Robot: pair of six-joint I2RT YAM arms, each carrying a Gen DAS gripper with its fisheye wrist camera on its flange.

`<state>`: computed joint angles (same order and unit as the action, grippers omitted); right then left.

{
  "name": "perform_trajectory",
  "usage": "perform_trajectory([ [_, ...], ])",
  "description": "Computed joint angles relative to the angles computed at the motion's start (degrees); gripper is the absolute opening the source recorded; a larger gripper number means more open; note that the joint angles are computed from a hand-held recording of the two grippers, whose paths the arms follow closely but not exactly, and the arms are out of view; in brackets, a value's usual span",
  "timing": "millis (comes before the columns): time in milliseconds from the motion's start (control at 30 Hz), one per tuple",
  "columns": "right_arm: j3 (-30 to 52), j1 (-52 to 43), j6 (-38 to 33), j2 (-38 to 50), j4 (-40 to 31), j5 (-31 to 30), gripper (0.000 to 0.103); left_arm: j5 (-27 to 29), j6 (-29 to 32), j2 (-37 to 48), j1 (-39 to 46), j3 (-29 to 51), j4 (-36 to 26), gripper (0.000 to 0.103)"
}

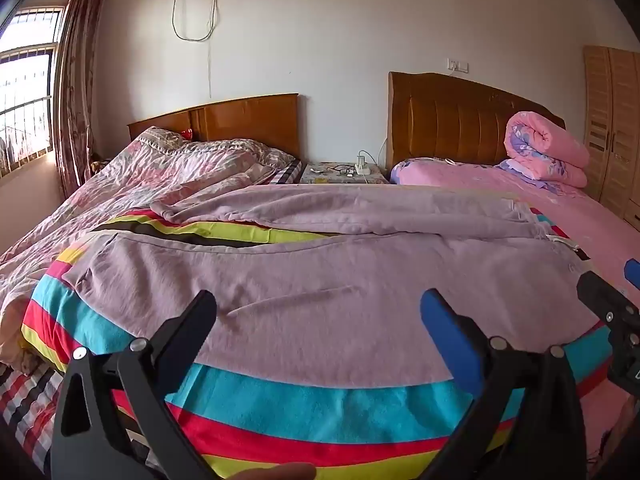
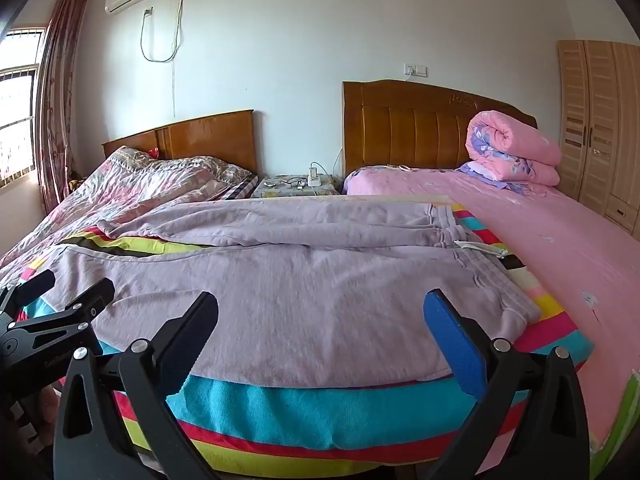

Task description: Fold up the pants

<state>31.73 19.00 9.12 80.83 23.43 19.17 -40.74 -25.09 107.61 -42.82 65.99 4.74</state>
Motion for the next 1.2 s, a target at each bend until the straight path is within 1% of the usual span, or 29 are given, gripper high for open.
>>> perform_trajectory([
  [33,0.0,-0.1,0.1,-0.1,-0.1,0.0,0.099,0.2,-0.4,0.1,0.1,0.3,-0.8,0.102],
  [167,-0.7,-0.1,0.7,-1.7,-0.9,0.4,0.099,0.2,-0.2,0.1,0.0,0.3,-0.6,0.102],
  [200,0.6,0.4,0.8,0.5,-1.0,0.3,0.099,0.2,-0.1,0.2,0.0,0.3,-0.6,0.102],
  [367,0.7,0.1,1.2,0.1,-1.9,-0.5,0.099,0.3,0.1,0.4,0.0,0.5,-0.6,0.102],
  [567,0.4,-0.1,1.3,0.8,-1.0,-1.1,0.099,0.2,0.0,0.4,0.0,0.5,-0.9,0.102],
  [733,0.2,-0.6,1.5,1.0,-1.1,-1.9,0.099,-0.2,-1.0,1.0,-0.6,1.5,-2.0,0.102],
  [1200,0.5,-0.4,2.2,1.3,-2.0,-2.1,0.099,0.8,-1.0,0.0,0.2,-0.4,-1.0,0.102],
])
